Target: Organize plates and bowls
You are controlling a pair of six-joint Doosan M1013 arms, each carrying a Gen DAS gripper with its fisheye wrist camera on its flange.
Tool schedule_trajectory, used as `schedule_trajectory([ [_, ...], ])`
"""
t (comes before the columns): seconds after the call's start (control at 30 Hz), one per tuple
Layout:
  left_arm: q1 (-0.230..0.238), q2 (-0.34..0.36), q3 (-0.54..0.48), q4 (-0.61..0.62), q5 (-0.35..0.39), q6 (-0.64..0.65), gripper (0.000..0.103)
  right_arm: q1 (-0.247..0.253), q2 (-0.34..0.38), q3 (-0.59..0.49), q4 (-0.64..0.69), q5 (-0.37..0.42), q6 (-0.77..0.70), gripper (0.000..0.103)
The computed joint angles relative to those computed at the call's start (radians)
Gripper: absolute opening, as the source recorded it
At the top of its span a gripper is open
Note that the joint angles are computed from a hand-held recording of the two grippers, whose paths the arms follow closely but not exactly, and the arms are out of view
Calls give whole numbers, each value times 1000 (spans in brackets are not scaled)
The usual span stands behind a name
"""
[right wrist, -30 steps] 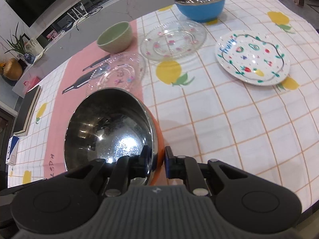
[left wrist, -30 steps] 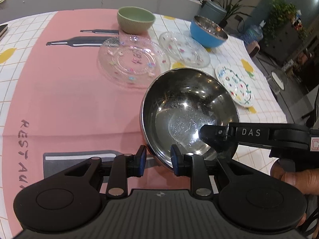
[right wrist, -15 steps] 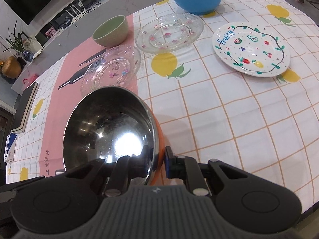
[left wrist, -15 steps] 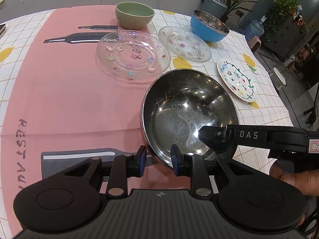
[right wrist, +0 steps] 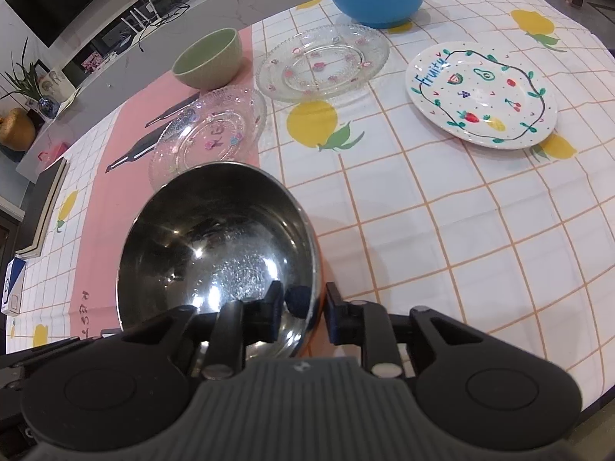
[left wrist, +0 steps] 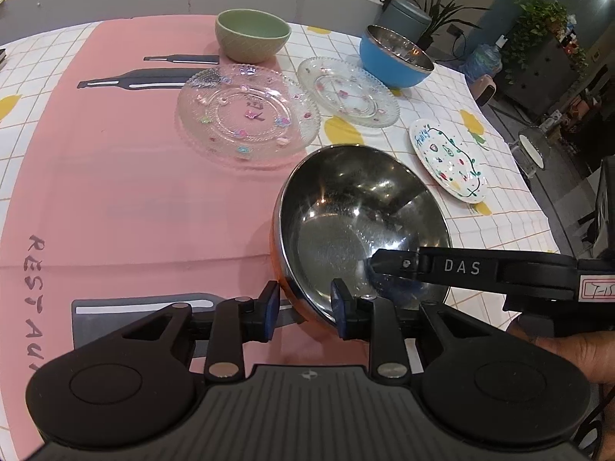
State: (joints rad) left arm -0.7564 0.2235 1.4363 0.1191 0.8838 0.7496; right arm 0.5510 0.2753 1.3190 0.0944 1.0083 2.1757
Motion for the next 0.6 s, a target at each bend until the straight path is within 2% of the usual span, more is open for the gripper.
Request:
schedule_trajectory([
  [0.03, 0, 0, 0, 1, 0, 2, 33, 1, -1, 0, -6, -1, 5, 33],
  [0.13, 1, 1, -3, 2, -2, -1, 38, 4, -1, -2, -26, 0, 12, 35],
  [0.33, 6, 0, -1, 4, -16, -12, 53, 6, -2, -10, -47, 3, 22, 45],
  [0.4, 8, -2, 0, 11, -21, -21, 55, 12, -5, -17, -90, -1, 33, 51],
  [0.47, 9, -7, 1, 26, -27, -33, 57, 18, -7, -28, -148, -11, 46, 63],
  [0.6, 15, -14, 3, 78, -44, -74, 59, 14, 5, -71, -212, -31, 54, 69],
])
